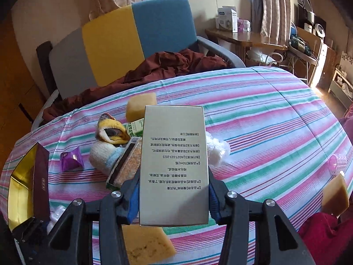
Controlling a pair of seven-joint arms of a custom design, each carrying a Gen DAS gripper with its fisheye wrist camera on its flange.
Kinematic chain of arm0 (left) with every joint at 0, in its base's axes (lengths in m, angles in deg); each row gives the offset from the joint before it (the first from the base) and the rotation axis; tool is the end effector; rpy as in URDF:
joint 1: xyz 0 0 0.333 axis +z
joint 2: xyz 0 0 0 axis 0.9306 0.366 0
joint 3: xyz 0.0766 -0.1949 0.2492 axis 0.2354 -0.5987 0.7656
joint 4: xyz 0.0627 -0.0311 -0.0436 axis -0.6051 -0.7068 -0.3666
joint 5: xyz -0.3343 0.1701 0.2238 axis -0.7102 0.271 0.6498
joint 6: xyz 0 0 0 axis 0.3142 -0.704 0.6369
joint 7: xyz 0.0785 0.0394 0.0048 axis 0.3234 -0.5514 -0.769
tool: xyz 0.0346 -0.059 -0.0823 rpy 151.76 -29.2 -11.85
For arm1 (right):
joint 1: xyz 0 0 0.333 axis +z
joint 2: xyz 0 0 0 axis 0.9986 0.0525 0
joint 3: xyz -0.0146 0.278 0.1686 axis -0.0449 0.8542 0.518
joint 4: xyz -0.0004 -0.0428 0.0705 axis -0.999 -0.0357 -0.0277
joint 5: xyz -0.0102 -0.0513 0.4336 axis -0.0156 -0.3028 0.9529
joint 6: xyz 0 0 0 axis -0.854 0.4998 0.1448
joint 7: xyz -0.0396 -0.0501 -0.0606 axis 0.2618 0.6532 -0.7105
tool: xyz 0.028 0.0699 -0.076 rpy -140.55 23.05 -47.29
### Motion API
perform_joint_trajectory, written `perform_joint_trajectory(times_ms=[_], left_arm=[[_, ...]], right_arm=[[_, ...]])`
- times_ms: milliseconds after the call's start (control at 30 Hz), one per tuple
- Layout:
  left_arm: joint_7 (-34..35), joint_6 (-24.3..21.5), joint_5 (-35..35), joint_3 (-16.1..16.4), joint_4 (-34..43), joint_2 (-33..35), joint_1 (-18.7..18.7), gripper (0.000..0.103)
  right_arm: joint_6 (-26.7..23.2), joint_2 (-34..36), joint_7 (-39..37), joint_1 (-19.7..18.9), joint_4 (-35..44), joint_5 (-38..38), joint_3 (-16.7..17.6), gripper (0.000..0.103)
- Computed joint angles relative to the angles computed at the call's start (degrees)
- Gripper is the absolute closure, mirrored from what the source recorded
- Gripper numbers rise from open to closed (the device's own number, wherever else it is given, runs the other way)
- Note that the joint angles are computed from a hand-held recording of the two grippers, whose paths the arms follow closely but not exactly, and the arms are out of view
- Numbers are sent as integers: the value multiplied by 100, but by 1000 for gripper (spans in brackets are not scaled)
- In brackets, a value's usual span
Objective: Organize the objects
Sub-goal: 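Carry the bundle into the gold tray and open the left tool while the right lifts the box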
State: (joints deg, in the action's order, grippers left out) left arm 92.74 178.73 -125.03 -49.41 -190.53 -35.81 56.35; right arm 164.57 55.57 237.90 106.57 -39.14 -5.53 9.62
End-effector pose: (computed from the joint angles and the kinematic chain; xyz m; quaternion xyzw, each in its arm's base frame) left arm 0.5991 -0.2827 0.5103 -0.3477 0.8543 -0.3754 0.0913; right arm 0.5505 0.2784 0.5160 -0.4755 0.8107 -0.2497 0.2331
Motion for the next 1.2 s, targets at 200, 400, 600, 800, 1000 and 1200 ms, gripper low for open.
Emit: perform_joint_trajectory(times_ms=[200, 400, 600, 800, 1000, 1200], left_arm=[[-702, 121, 343, 272, -70, -280, 179, 66], [-2101, 250, 1234, 628, -175, -395, 605, 66], [-3040, 288, 2394, 873, -589, -555, 1030, 66], [-3476, 240, 2950, 933, -844, -566, 1236, 66], [-3587, 285, 3058, 932, -996, -572, 1288, 65], [-3472, 410, 2918, 926, -1053, -597, 1281, 63]], right_arm=[[83, 22, -40, 13, 14, -120, -8, 53], [58, 35, -58, 36, 37, -215, 13, 53], [-79, 166, -238, 117, 197, -265, 24, 53], [-322, 278, -361, 212, 337, -208, -1, 53], [-533, 381, -417, 297, 491, -184, -14, 53], [-658, 506, -460, 390, 648, -165, -35, 53]])
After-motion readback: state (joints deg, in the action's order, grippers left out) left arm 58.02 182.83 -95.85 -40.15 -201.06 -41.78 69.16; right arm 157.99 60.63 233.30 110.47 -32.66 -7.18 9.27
